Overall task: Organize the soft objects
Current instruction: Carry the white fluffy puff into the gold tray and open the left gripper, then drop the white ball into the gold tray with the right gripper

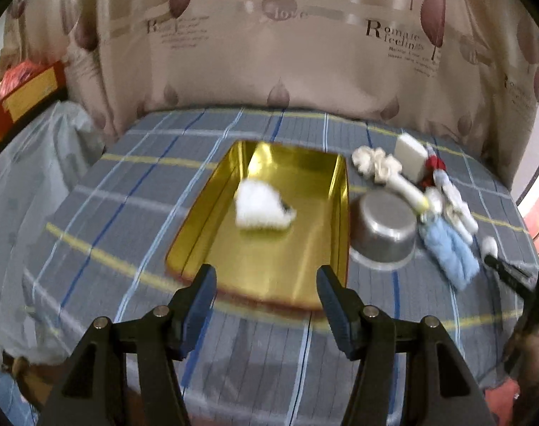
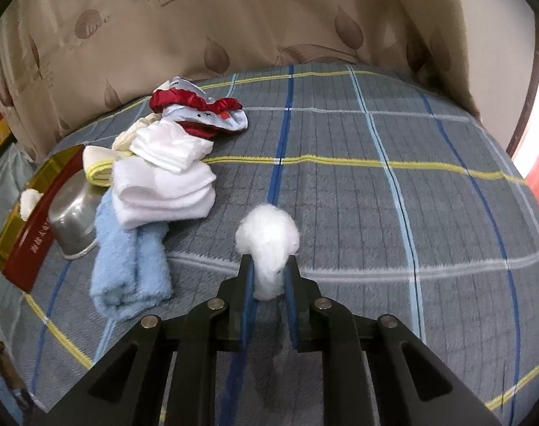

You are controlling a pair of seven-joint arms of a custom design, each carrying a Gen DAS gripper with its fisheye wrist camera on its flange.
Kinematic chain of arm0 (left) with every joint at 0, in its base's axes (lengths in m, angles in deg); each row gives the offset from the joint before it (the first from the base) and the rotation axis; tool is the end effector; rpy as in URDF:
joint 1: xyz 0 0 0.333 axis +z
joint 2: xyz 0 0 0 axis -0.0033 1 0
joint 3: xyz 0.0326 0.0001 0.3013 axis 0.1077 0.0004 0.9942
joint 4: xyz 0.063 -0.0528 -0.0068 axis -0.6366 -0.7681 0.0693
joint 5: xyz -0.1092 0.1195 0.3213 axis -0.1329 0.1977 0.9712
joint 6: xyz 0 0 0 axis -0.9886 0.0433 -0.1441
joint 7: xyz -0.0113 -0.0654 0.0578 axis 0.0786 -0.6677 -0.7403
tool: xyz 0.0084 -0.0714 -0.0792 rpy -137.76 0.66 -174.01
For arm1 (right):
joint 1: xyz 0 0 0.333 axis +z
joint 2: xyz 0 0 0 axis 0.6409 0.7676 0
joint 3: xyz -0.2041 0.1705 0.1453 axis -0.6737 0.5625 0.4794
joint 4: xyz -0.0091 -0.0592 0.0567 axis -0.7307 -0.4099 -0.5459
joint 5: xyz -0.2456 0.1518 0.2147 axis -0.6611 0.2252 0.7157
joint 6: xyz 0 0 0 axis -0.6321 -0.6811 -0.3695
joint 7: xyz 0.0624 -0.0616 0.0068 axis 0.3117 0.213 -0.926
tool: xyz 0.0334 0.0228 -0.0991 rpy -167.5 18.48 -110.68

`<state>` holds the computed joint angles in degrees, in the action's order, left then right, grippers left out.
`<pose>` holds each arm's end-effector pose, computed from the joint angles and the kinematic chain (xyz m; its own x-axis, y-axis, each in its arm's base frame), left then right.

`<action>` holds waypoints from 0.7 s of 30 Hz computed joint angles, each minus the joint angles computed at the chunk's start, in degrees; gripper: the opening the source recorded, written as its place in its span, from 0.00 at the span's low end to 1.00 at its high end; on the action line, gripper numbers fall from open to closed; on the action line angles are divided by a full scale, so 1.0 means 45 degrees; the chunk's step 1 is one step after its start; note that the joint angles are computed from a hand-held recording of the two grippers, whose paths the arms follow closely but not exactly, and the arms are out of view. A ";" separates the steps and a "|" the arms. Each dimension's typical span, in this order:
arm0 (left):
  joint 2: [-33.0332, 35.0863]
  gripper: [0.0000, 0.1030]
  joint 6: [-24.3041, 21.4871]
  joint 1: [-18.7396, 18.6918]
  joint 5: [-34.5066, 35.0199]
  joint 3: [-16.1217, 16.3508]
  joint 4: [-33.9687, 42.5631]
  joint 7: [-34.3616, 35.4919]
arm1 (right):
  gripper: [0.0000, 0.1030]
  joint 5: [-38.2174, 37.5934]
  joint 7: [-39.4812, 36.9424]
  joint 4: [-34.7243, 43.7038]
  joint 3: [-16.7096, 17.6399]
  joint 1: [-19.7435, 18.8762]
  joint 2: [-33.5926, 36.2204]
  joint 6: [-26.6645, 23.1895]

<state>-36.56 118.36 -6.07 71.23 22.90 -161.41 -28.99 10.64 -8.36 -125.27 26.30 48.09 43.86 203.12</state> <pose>0.3708 -0.1782 0.5276 0.0831 -0.9965 0.0078 -0.7669 -0.0690 -0.6380 0.4308 -0.0641 0.4316 0.0018 -0.9894 -0.1451 -0.7853 0.0885 -0.6128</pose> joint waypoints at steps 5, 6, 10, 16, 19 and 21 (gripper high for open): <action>-0.1632 0.58 -0.0759 -0.0461 -0.0726 0.0199 -0.1626 -0.0460 | 0.15 -0.0274 0.0485 -0.0436 0.0331 -0.0015 -0.1417 -0.0794; -0.1911 0.58 -0.0828 -0.0529 -0.0911 0.0249 -0.1973 -0.0554 | 0.15 -0.0296 0.0567 -0.0386 0.0348 0.0118 -0.1647 -0.0985; -0.2680 0.58 -0.1048 0.0062 -0.0327 -0.0414 -0.2689 -0.1257 | 0.15 0.0153 0.0706 0.0527 0.0404 0.1265 -0.2099 -0.2036; -0.3186 0.58 -0.0724 0.0478 0.0683 -0.0673 -0.3102 -0.1667 | 0.15 0.1349 0.0407 0.3902 0.1307 0.2893 0.0229 -0.3493; -0.3282 0.58 -0.0546 0.0346 0.0618 -0.0361 -0.3198 -0.1520 | 0.15 0.0354 0.1177 0.5752 0.2484 0.2674 0.2133 -0.3797; -0.3315 0.58 -0.0458 0.0308 0.0481 -0.0210 -0.3230 -0.1453 | 0.15 -0.0672 0.2106 0.7167 0.3046 0.2481 0.3567 -0.4325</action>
<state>-51.48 116.30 -4.69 73.39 21.95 -175.94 -35.53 7.62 1.12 -93.02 40.01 59.25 59.91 183.65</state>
